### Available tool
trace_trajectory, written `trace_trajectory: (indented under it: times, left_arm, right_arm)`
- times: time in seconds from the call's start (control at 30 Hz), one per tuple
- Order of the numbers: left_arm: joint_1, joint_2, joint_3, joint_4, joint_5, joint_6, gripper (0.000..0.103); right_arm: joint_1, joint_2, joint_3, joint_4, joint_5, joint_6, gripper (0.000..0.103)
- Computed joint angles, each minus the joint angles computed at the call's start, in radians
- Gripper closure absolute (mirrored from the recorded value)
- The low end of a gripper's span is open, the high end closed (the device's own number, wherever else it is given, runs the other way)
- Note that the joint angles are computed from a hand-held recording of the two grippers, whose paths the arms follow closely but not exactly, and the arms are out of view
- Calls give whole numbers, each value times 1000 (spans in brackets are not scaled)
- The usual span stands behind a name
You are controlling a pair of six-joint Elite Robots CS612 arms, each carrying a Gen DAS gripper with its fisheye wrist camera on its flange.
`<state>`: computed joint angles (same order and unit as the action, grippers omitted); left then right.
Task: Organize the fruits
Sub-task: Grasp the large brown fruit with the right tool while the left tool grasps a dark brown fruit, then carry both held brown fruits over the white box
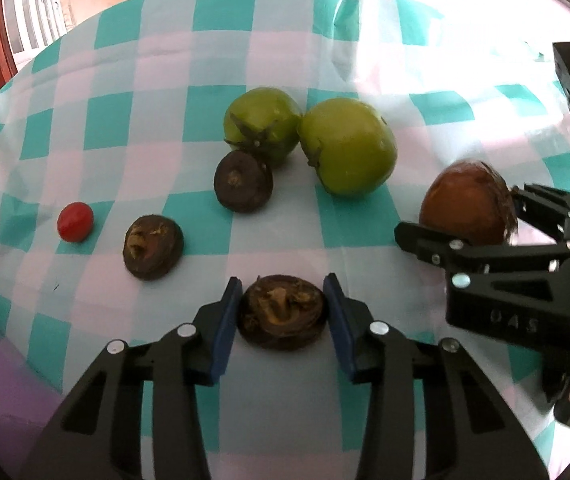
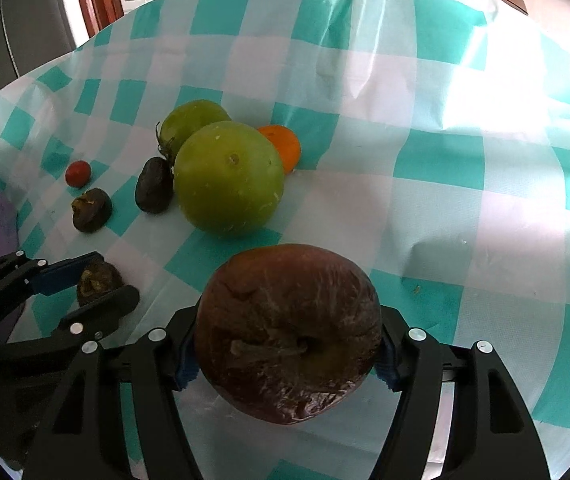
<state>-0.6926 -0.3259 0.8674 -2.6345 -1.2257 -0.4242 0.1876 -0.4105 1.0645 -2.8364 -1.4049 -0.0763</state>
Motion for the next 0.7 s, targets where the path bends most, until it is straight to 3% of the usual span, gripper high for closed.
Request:
trace_trajectory:
  times: [0.13,0.4,0.53,0.7]
  left_arm:
    - [-13,-45,77,7,-3,-24,61]
    - [-77,-196,355,-53,-63,-112,61]
    - [-108,-255,471,-100,-136,-73,61]
    - [-126,-325,594,-206,-136,-14,61]
  right_arm:
    - [-1,-25,34,25,-9,-55,37]
    - [-14,-179,307,-16,-19,-63,37]
    - [-13,-253,427,-22,-7,-63,37]
    - [13,-329,541,-26,-23,-48,38]
